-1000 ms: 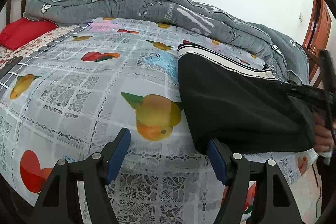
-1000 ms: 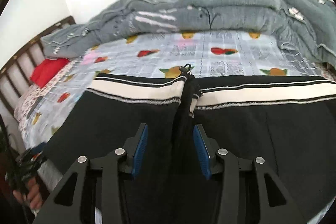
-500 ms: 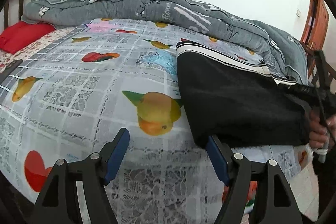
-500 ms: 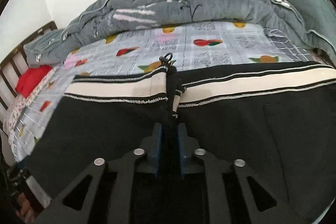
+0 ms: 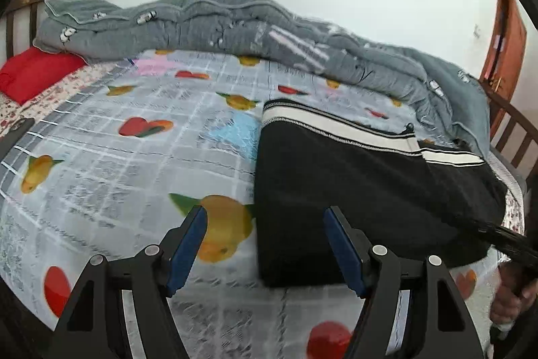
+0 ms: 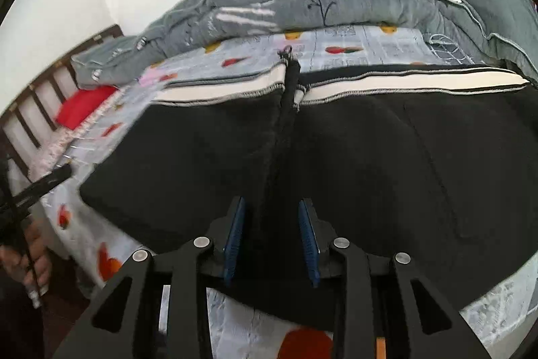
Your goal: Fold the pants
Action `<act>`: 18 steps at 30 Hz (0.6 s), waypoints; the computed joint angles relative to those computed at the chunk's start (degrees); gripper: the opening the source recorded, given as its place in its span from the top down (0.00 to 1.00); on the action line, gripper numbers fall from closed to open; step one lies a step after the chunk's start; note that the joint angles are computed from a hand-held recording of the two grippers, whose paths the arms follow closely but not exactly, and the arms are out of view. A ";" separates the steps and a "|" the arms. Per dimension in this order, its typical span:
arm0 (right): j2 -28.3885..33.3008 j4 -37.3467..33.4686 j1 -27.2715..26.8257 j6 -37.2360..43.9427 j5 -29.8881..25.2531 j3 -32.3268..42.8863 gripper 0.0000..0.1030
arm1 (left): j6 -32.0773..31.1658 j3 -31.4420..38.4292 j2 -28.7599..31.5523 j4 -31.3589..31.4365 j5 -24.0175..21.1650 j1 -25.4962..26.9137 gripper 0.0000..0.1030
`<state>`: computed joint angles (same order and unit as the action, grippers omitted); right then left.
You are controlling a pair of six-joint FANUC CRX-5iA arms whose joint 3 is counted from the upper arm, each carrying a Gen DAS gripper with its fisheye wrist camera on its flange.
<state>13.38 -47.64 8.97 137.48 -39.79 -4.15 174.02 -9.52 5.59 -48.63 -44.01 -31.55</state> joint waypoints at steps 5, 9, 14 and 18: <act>-1.90 -2.99 -7.93 2.05 0.79 -0.44 0.58 | -7.55 -0.26 4.08 9.09 5.12 3.64 0.31; -0.99 2.31 -12.21 -5.87 6.66 -0.13 0.53 | -4.46 -1.59 2.78 8.90 8.69 4.03 0.30; 4.89 5.13 -18.04 -15.06 8.52 5.20 0.49 | -9.63 -1.81 3.35 14.19 12.49 7.12 0.30; 11.25 3.81 -20.66 -19.72 5.02 12.94 0.47 | -11.99 -0.14 4.87 15.66 11.79 8.03 0.30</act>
